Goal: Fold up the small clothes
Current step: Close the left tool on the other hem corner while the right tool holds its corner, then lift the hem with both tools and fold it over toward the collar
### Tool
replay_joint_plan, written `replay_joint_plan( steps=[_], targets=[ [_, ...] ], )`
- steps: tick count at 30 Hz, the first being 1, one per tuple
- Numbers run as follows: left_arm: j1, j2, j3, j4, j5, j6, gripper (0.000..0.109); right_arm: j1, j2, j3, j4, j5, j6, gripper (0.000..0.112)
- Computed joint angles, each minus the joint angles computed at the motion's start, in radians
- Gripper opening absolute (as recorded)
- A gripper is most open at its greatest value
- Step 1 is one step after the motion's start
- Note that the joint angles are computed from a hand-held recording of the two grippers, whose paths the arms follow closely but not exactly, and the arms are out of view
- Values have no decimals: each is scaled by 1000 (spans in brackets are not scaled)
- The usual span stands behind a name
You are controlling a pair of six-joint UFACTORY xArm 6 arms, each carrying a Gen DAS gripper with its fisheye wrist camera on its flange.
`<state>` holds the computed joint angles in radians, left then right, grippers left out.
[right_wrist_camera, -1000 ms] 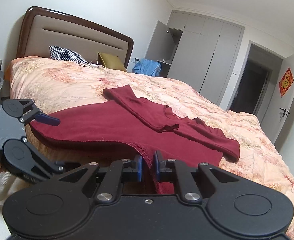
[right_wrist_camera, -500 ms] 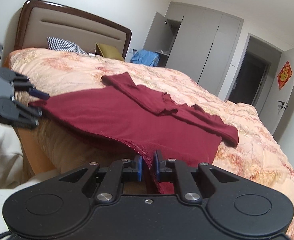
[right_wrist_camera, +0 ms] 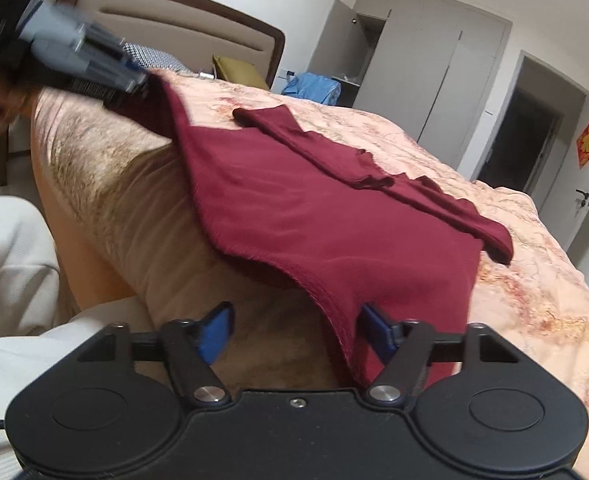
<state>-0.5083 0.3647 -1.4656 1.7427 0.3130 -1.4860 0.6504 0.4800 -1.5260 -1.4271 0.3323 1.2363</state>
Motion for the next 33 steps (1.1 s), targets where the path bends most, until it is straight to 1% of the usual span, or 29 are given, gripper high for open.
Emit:
replay_joint_plan(
  steps=[2,5,7,8,10,11,12,13,14,15,17,19,21,24,26,29,31,33],
  targets=[
    [5,8,-24,-31,-7,26,18,16,17,-18,-19,58,5,75],
    [9,13,-46,-43,-3,45,18,54,26,-20,-88,214,49,72],
    [9,15,-54,-39,4,50,18,74,20,-2,-124,312,80,69],
    [8,13,-53,-33,9,50,18,81,13,12,-140,352,92,64],
    [5,11,-48,-28,21,54,18,88,-10,49,-171,397,131,59],
    [3,9,-42,-28,26,54,18,89,-29,75,-192,412,161,49],
    [2,6,-34,-28,31,52,18,94,-43,94,-205,432,180,31],
    [1,1,-22,-25,34,46,18,94,-59,115,-224,439,200,22],
    [0,-3,-12,-25,37,45,18,93,-73,132,-239,440,218,8],
    [-1,-10,1,-25,35,46,15,91,-87,145,-245,438,231,6],
    [-1,-25,22,-30,18,55,5,87,-117,170,-270,433,267,5],
    [-9,-49,44,6,17,33,5,84,-147,190,-314,437,308,4],
    [-22,-74,61,70,28,-5,4,84,-177,206,-355,451,343,4],
    [-42,-120,89,181,59,-105,4,87,-236,240,-404,474,404,4],
    [-54,-159,114,229,81,-165,4,92,-290,275,-438,481,437,4],
    [-72,-231,167,263,102,-201,4,89,-393,342,-471,438,434,4],
    [-89,-291,220,262,112,-184,4,82,-475,392,-473,380,428,4],
    [-106,-360,278,249,108,-158,4,69,-564,445,-447,304,393,4]
  ],
)
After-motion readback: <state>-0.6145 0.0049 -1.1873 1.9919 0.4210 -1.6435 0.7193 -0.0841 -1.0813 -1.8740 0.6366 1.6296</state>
